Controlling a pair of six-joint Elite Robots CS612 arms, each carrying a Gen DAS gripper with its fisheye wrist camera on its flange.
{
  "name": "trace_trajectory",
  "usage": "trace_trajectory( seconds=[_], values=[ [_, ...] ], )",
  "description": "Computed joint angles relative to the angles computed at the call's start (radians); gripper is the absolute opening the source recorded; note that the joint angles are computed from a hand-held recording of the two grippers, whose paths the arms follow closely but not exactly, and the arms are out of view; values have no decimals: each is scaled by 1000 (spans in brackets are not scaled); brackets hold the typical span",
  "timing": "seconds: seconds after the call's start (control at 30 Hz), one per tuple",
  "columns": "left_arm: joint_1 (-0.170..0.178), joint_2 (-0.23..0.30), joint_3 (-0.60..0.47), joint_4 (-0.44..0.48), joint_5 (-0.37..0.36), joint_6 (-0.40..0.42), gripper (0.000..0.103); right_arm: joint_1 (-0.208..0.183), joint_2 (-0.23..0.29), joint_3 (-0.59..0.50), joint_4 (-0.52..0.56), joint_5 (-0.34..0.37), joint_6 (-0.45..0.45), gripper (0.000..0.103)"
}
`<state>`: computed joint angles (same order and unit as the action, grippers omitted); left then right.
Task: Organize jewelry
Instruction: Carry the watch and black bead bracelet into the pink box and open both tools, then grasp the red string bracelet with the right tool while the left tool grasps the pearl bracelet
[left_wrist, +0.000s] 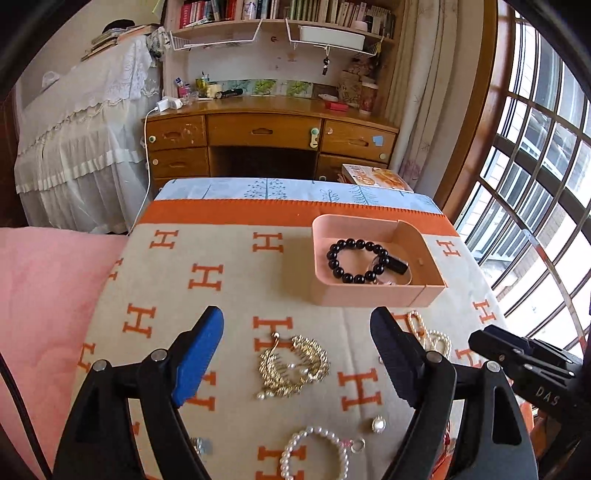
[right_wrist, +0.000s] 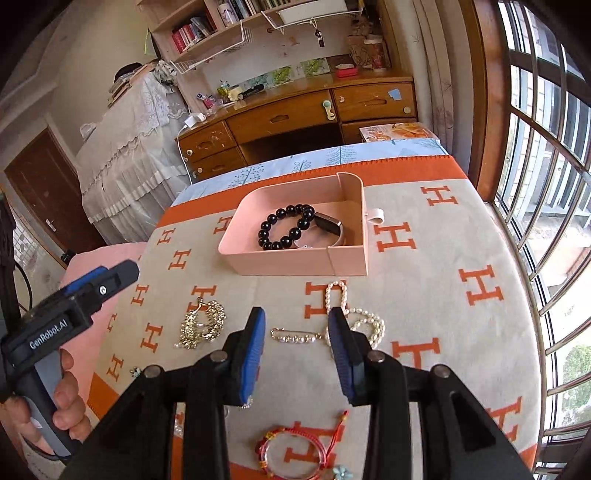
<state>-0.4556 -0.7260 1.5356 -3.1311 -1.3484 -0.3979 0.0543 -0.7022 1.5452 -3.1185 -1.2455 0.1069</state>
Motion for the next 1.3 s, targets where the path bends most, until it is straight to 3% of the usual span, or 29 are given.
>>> trace_trajectory(
  seconds=[0.13,0.23,0.37,0.5,0.57,0.7,0.87,1.07,1.3],
  values=[
    [8,-29,73,-21,-34,-44,80,4,-23,56,-89,1,31,36],
    [5,-44,121,-37,-22,-59,88,9,-35,89,-141,2,42,36],
    [-2,-58,174,-71,-2,-62,90,16,-47,123,-177,-5,36,36],
    [3,-66,209,-96,-49,-80,90,16,-53,153,-196,6,48,36],
    [-3,-68,221,-100,-40,-77,90,19,-56,166,-205,-16,44,36],
    [-22,-72,245,-110,13,-45,90,18,-64,180,-155,-18,25,36],
    [-31,-70,261,-117,-6,-22,90,30,-72,198,-111,-78,-61,36],
    [-41,-64,267,-96,-9,-7,90,40,-73,213,-108,-100,-136,36],
    [-34,-54,282,-108,-23,-14,90,39,-69,201,-19,-107,-174,36]
  ],
)
